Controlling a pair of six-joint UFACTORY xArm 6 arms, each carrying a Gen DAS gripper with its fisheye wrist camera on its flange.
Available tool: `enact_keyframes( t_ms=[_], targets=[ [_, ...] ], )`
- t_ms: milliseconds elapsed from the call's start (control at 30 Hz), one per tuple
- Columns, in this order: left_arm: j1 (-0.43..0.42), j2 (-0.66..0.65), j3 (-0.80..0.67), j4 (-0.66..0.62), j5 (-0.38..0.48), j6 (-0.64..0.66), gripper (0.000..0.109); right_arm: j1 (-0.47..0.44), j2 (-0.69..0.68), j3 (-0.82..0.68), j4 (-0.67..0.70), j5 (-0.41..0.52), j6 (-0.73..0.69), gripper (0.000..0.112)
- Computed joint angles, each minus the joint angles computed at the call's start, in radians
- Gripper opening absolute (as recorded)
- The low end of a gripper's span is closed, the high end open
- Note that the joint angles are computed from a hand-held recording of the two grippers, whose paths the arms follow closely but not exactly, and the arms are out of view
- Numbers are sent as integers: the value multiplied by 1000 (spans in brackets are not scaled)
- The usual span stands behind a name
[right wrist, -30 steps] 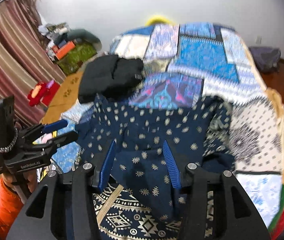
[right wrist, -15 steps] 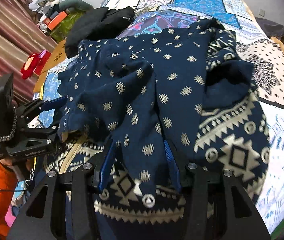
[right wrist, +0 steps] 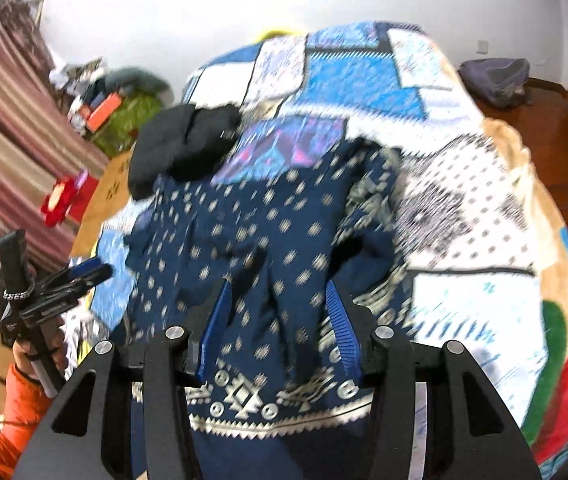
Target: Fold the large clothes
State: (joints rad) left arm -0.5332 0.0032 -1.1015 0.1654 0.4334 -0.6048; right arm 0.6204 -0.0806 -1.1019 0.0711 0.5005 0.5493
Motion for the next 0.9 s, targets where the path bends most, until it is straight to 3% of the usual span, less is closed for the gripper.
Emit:
enact_keyframes(
  t_ms=[267,433,567,667,800,900],
  targets=[
    [99,5,67,-301,-55,132,68,-60,22,6,-35,-42,86,49],
    [114,87,60,-618,-47,323,68,-91,65,-8,20,-21,58,49],
    [123,171,19,-693,-32,365,68,-110,117,-35,110,-3,-8,49],
    [123,207,-9,-829,-54,480,68,-122,151,-55,144,10,-37,49],
    [131,258,-77,-835,-33,522,68,-138,201,-89,267,23,-134,49],
    [149,281,-140,-725,16,477,68,-149,237,-118,367,34,-211,49]
  ],
)
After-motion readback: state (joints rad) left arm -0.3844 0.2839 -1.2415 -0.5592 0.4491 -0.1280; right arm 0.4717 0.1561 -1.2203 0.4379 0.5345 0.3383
